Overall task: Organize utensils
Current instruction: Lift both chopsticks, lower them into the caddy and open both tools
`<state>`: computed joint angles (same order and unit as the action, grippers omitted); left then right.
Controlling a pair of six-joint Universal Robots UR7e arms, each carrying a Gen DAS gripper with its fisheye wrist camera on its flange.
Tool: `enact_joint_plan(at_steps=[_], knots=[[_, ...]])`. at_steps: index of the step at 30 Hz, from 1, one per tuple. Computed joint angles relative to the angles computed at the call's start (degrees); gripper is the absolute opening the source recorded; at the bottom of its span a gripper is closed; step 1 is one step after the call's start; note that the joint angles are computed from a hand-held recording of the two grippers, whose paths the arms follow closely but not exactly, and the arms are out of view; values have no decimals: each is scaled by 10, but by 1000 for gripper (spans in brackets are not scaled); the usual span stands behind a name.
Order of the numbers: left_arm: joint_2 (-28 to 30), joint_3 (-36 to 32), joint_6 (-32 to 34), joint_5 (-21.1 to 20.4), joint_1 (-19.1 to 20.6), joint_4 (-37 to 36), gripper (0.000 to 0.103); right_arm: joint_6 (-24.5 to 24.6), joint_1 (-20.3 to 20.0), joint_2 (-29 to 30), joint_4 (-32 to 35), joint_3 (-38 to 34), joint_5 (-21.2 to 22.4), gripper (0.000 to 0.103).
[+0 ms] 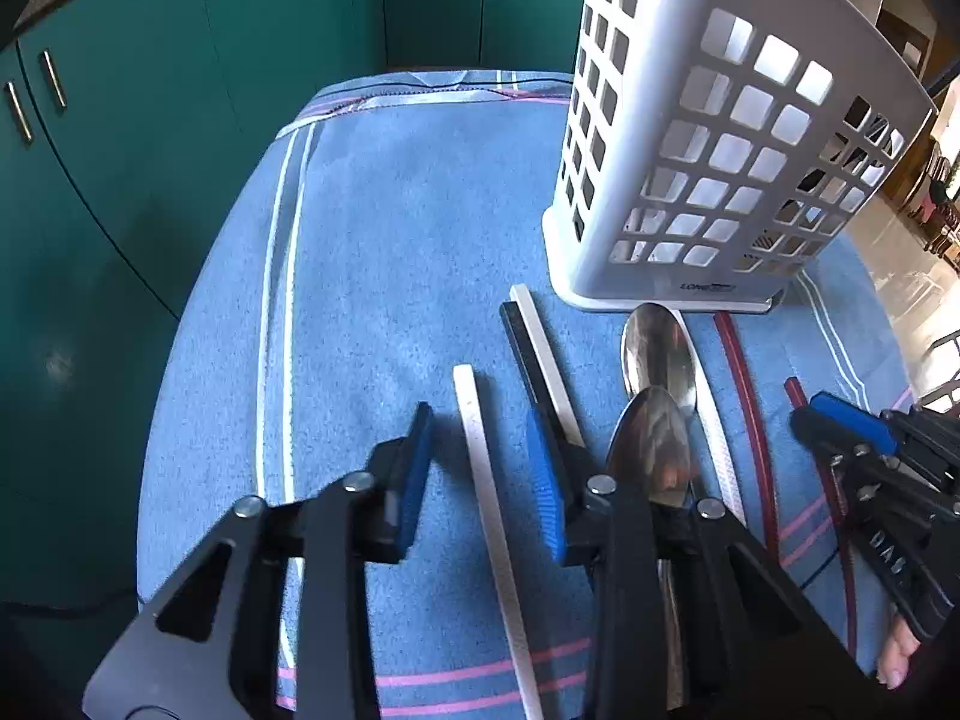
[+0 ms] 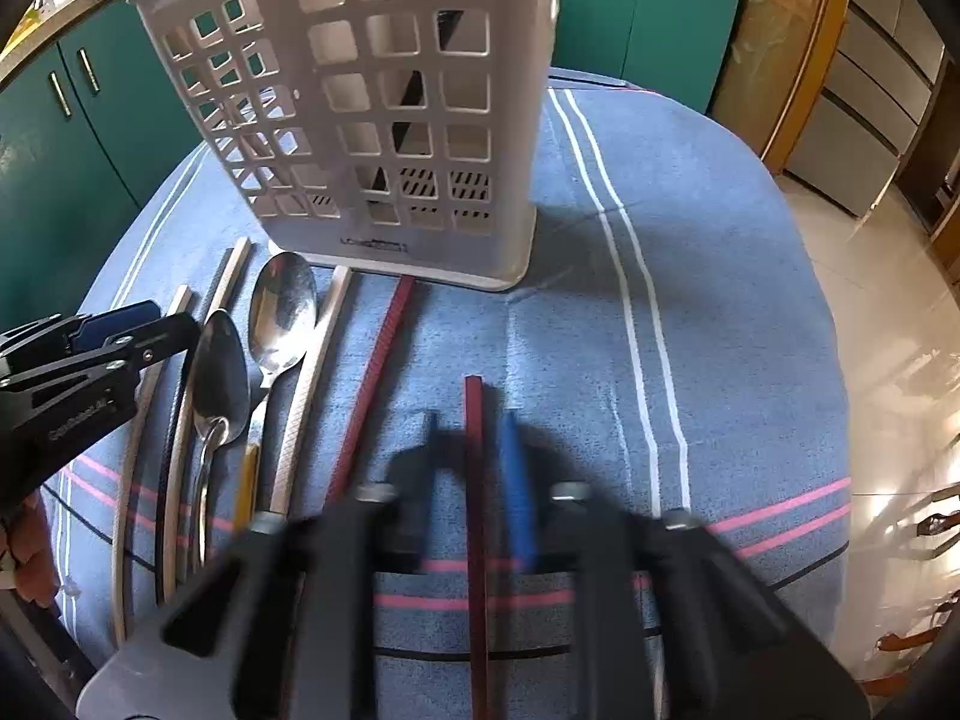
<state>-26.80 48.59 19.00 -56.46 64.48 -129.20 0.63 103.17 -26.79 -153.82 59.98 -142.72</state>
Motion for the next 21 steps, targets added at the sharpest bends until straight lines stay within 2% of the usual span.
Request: enact_joint_plan(at_steps=[1,2,5,9,16,21], knots=[[-1,3,0,-1,0,-5,13,0,1,4,4,-7,-1,7],[0,-2,-3,-5,2,-1,9,-3,0,4,-1,-6,1,7],[-5,-6,-18,-36,9,14,7,-8,2,-7,-24,14,14,7],[-42,44,-14,-55,3,-30,6,-16,22,-28,-77,53,10,7],[-135,134,15,-124,-27,-127,6,-104,74,-83,-233,124,10,7],[-187,185,33,-152,-48,-191,6,-166,108,-102,-336,151,7,7]])
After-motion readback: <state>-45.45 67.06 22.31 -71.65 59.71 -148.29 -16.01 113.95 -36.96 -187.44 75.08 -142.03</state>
